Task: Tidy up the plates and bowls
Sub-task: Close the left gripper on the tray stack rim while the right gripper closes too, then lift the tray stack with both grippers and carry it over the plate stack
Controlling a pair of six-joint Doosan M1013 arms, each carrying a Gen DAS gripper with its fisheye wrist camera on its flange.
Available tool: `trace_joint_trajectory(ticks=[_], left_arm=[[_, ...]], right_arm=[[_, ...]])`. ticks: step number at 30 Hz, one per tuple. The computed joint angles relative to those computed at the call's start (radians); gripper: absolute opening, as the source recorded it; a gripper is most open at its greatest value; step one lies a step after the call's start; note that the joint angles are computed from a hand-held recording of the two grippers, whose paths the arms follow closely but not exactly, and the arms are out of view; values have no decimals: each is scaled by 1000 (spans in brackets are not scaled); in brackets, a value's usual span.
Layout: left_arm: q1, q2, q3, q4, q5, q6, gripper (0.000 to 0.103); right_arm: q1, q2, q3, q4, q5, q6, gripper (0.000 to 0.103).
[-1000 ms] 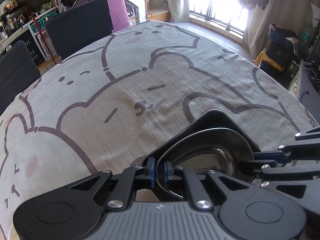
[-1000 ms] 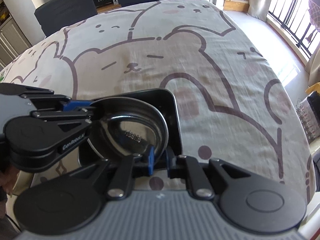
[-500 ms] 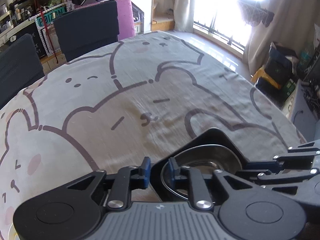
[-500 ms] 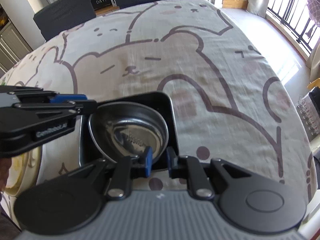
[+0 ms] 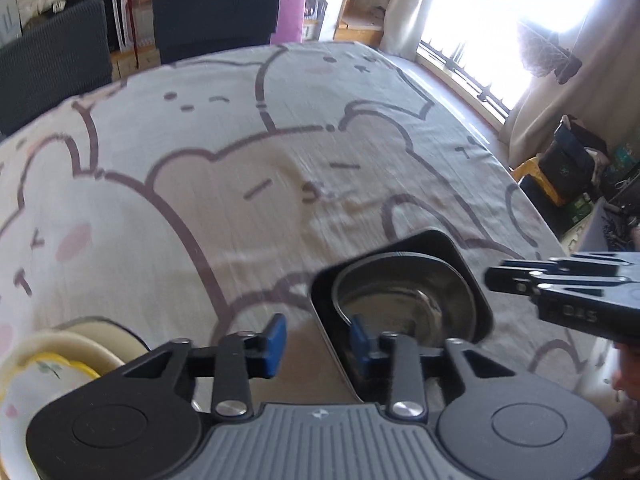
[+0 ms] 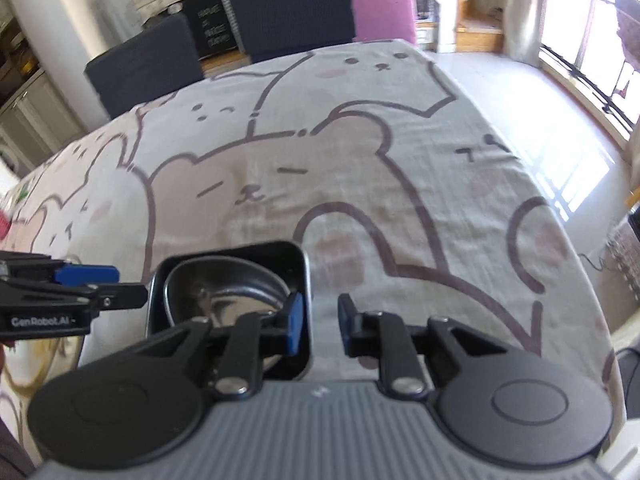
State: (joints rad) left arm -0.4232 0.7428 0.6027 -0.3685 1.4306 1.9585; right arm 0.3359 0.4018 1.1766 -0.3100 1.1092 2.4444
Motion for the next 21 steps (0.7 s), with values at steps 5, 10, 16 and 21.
trace_joint_trajectory(ticks=[5,10,16,21], left_arm=[[-5,-13,31,12,6,2,24],[-6,-4,24,20,31,-22,24],[-6,9,13,11,51,-48,18],[-6,17,7,-2,63,-76,14]], right_arm=[[-2,17,-14,18,7,-89,17],[-4,36,-35,26,40,-136,12],[-12,43,-41,56,52,-185,8],[-17,50,-49,76,58,-204,5]])
